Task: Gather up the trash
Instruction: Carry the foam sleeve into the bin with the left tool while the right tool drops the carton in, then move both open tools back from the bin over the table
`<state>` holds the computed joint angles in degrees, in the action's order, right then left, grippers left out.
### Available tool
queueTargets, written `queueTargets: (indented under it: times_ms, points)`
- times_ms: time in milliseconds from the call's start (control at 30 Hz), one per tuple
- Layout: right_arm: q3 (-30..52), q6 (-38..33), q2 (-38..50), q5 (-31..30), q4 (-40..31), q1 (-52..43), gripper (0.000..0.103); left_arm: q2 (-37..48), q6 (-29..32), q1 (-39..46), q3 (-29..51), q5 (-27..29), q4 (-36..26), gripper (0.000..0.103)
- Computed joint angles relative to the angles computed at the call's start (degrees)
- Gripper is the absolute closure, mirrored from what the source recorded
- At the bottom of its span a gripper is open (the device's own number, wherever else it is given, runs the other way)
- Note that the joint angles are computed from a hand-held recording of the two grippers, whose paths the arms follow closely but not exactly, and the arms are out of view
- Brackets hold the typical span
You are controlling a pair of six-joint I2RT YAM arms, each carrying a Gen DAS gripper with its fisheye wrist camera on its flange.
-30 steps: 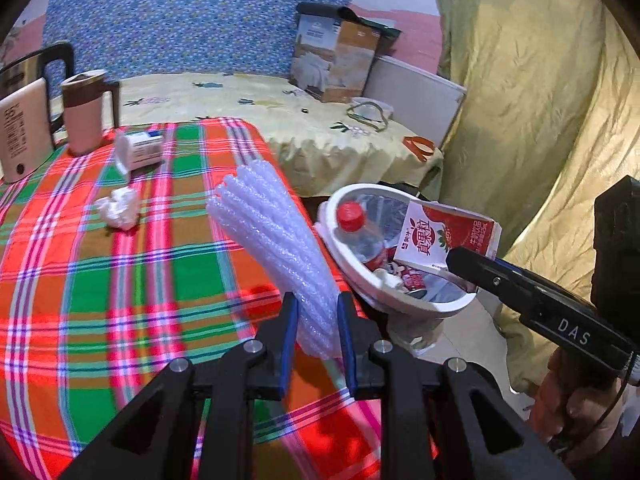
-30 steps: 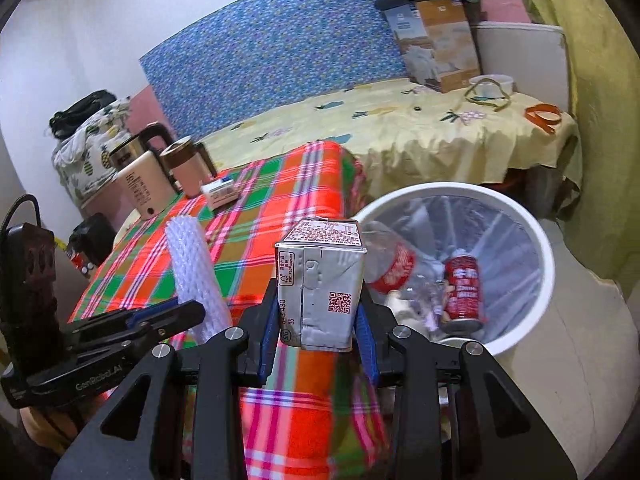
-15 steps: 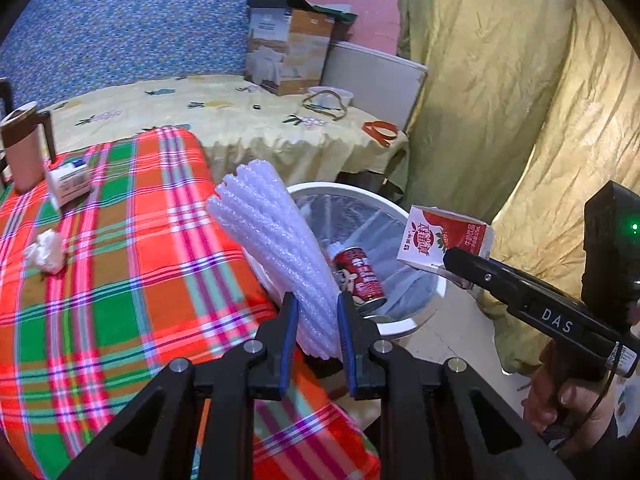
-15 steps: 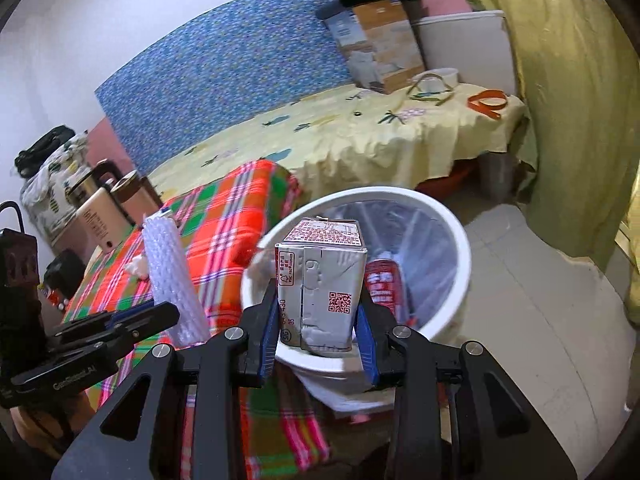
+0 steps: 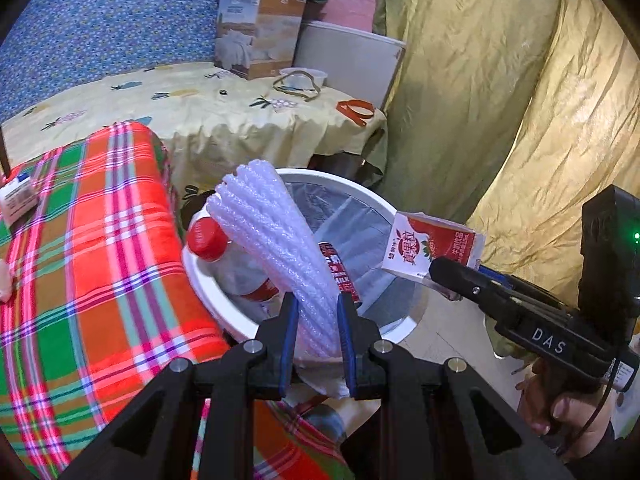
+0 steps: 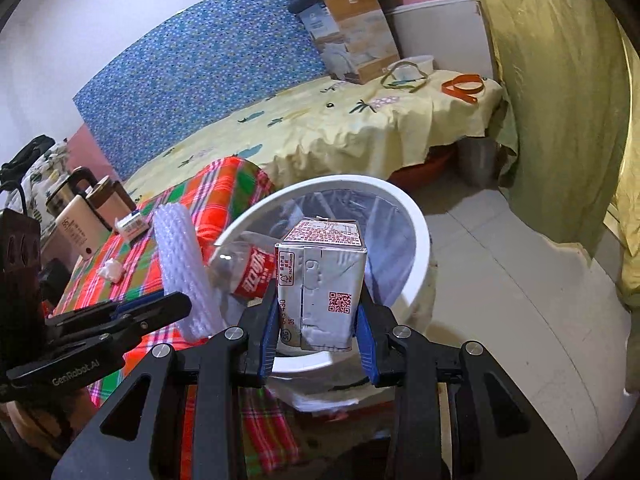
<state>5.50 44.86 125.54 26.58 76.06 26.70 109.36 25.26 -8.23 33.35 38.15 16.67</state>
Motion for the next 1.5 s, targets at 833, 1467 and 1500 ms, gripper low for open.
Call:
queueTargets:
  times_ms: [833,1467,1500]
  points:
    - [1.88,-2.15,0.25,-1.37,-4.99,-5.32,0.064,6.93,-3.51,-4.85,5.36,-2.11,0.92,0.058]
    - [2.30,0.38,-10.53,4.67,-16.63,4.03,0.063,0.98,1.58,5.76,0.03,2.96,-1.59,0.058]
    - [2.56,0.37,-11.02,4.86,-17.32,4.61,0.063,0.67,1.91,6.38,-0.20,3.20,-1.72,0.058]
